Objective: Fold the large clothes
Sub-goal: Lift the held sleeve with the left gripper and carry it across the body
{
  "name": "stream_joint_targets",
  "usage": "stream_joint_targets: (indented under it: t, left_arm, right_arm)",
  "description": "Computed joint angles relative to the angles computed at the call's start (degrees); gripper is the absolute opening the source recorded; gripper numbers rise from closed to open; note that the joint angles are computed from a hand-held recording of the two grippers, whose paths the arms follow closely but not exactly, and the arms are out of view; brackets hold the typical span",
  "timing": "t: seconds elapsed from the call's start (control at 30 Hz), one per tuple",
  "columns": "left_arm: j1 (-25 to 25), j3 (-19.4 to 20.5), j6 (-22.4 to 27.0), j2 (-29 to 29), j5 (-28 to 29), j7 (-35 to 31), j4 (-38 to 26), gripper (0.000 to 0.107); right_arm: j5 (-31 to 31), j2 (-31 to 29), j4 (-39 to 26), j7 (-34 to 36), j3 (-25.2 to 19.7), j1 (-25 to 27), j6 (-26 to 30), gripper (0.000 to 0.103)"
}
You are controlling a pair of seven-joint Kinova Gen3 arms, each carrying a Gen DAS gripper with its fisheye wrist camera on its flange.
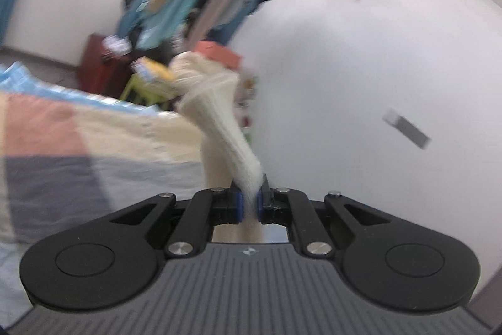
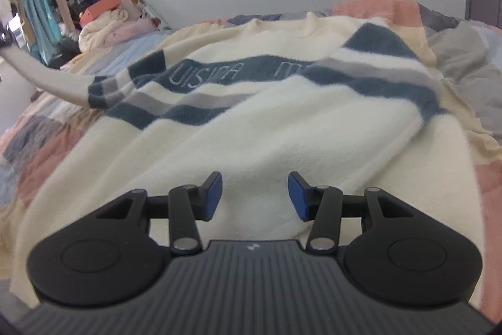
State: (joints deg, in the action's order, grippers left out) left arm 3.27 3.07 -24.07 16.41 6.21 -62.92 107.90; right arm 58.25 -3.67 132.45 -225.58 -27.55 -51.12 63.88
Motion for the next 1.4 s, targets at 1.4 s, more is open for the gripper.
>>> stream_joint_targets:
  t: [1.4]
  left_arm:
    - [40.0,11.6,1.9,17.7,26.0,-30.4,-0.2,0.011]
  right_arm:
    - [-15.6,-27.1,7.5,-16.4,-31.6,11.7,13.9,0.051]
